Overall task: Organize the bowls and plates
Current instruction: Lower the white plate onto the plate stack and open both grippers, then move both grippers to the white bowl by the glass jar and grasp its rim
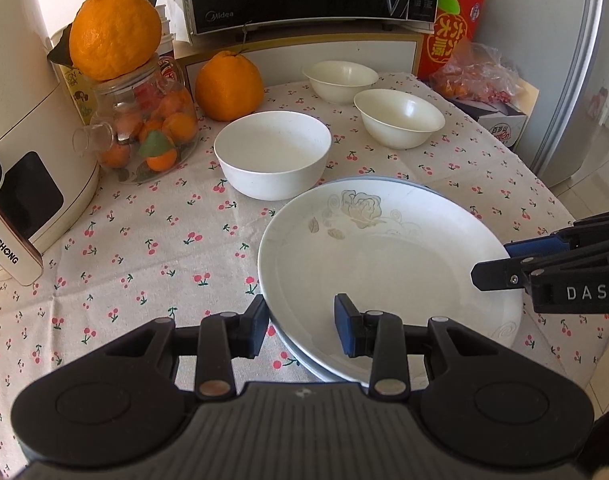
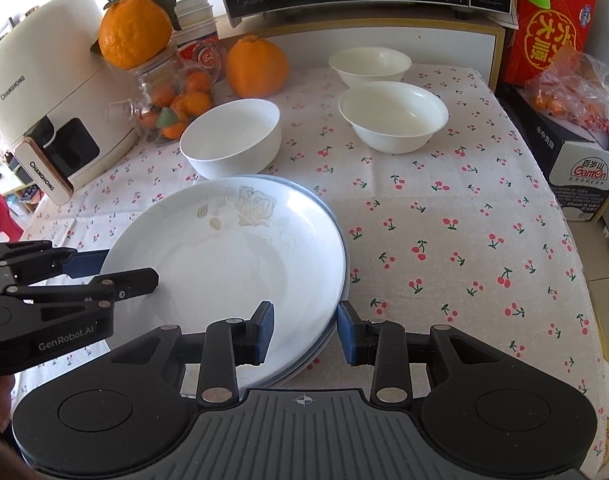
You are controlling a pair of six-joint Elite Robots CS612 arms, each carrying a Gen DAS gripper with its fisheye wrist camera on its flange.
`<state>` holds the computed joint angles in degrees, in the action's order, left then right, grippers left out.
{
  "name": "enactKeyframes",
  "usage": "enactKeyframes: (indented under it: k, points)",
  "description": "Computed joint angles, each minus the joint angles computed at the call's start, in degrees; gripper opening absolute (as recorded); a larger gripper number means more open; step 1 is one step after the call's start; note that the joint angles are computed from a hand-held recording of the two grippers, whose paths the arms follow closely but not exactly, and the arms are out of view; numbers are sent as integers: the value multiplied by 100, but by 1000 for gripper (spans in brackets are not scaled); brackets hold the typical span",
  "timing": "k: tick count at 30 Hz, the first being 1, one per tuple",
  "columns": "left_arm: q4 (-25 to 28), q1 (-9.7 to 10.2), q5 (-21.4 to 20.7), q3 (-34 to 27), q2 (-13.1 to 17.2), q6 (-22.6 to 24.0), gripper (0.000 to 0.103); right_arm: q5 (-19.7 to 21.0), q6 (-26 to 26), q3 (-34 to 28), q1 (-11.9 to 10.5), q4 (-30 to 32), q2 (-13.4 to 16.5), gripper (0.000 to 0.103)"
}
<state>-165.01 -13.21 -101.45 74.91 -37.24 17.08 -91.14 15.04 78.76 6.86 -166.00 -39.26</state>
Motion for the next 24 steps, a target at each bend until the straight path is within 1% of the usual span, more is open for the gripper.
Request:
enactKeyframes:
  k: [2, 4, 5, 7, 11, 14, 16, 17, 19, 20, 22, 24]
  points:
    - [70, 12, -49, -32, 9, -25, 33, -2, -6, -17, 4, 33, 5, 36]
    - [266, 26, -81, -117, 34, -115, 36, -25, -3, -38, 11, 64, 10, 36]
    - [319, 46, -167, -157, 53, -178, 36, -19, -3, -48, 10, 71, 14, 37]
    - [444, 70, -265, -223, 70, -264, 37, 30, 4, -62, 0, 47, 22, 44]
    - [561, 110, -438, -299, 93, -415, 41, 125, 42, -87, -16, 38, 33, 51]
    - [653, 133, -522, -353, 108, -509, 52, 103, 17, -98, -11, 11, 38, 58]
    - [718, 148, -573, -391, 117, -557, 64, 110, 13, -100, -12, -14, 40, 67]
    - [730, 151, -577, -404, 120, -582, 67, 116, 17, -102, -14, -25, 41, 68]
    - [742, 158, -567, -428, 127, -581, 77, 127, 33, -104, -21, -55, 43, 73]
    - [744, 161, -554, -439, 130, -573, 79, 128, 48, -105, -25, -75, 43, 74]
    - [767, 165, -507, -475, 141, -588, 87, 120, 102, -108, -36, -133, 43, 79]
    - [799, 172, -467, -522, 158, -650, 91, 110, 160, -117, -49, -209, 48, 82]
